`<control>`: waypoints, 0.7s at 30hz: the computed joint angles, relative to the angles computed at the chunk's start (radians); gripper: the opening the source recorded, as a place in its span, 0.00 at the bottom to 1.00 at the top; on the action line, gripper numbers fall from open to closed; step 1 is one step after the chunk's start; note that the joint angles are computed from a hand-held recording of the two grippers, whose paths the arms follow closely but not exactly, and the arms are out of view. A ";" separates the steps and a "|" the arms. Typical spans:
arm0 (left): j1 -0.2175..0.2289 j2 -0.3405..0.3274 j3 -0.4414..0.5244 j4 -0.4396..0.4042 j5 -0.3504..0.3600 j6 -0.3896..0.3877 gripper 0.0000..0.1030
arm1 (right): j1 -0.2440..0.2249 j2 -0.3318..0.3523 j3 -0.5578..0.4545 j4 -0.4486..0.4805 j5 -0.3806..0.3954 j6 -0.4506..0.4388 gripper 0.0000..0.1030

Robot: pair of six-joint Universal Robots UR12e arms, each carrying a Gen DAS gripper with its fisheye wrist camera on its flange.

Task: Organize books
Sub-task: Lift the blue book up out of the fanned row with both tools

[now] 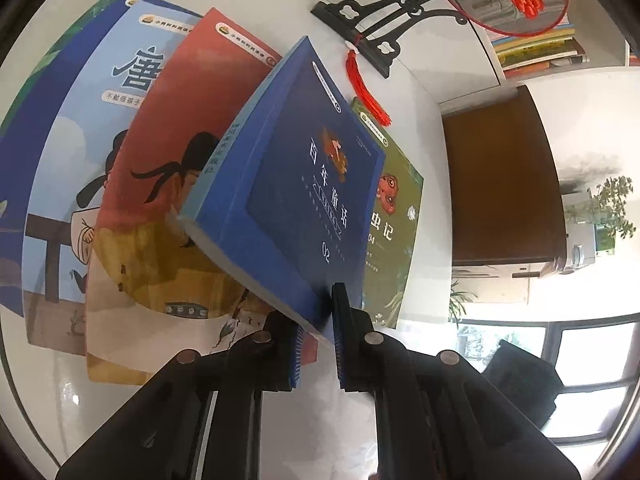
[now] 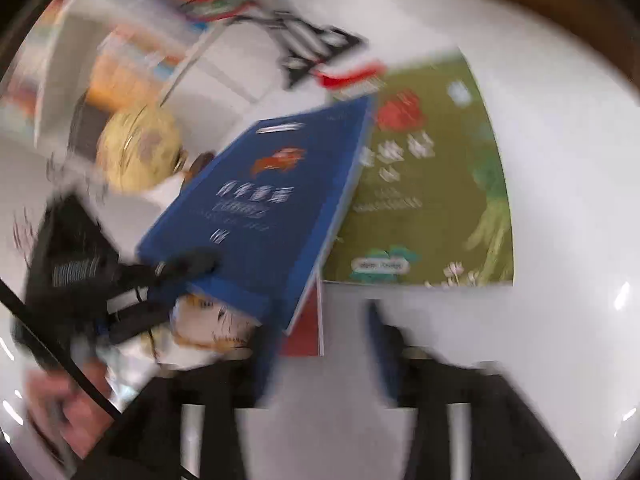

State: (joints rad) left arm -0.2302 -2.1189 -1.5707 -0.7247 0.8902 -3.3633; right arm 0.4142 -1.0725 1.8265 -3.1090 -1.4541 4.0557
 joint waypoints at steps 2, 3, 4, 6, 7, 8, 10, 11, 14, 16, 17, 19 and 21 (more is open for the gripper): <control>0.001 0.001 0.000 -0.002 -0.005 0.001 0.09 | -0.004 0.013 -0.006 -0.059 0.070 -0.002 0.58; 0.000 0.001 0.001 -0.002 -0.008 -0.003 0.09 | -0.012 0.025 -0.011 -0.087 0.126 0.043 0.58; 0.001 0.000 0.002 -0.003 -0.012 -0.003 0.09 | -0.017 0.033 -0.017 -0.083 0.162 0.094 0.58; 0.000 0.001 0.004 -0.004 -0.014 0.001 0.09 | -0.025 0.056 -0.012 -0.129 0.215 0.220 0.58; -0.001 0.002 0.006 -0.008 -0.010 0.009 0.10 | -0.028 0.070 -0.005 -0.183 0.230 0.278 0.58; 0.000 0.003 0.008 -0.013 -0.007 0.018 0.10 | -0.031 0.082 0.001 -0.235 0.237 0.324 0.58; -0.001 0.002 0.010 -0.016 -0.004 0.020 0.10 | -0.031 0.095 0.002 -0.304 0.220 0.351 0.58; -0.001 0.002 0.010 -0.017 -0.001 0.017 0.10 | -0.030 0.096 0.000 -0.327 0.198 0.335 0.58; 0.002 0.001 0.008 -0.007 0.005 0.002 0.10 | -0.033 0.111 -0.015 -0.383 0.183 0.348 0.61; 0.003 0.000 0.009 -0.014 0.000 0.006 0.10 | -0.040 0.135 -0.014 -0.465 0.203 0.422 0.61; 0.003 0.000 0.009 -0.015 0.001 0.009 0.10 | -0.042 0.145 -0.010 -0.510 0.203 0.458 0.61; 0.001 0.001 0.008 -0.014 0.014 0.012 0.10 | -0.041 0.161 -0.009 -0.565 0.189 0.520 0.61; 0.003 0.001 0.006 -0.007 0.013 0.003 0.10 | -0.040 0.176 -0.024 -0.585 0.180 0.563 0.55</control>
State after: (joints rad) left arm -0.2275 -2.1180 -1.5652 -0.7312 0.9030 -3.3602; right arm 0.3742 -0.8967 1.8025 -3.6940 -1.2737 4.6191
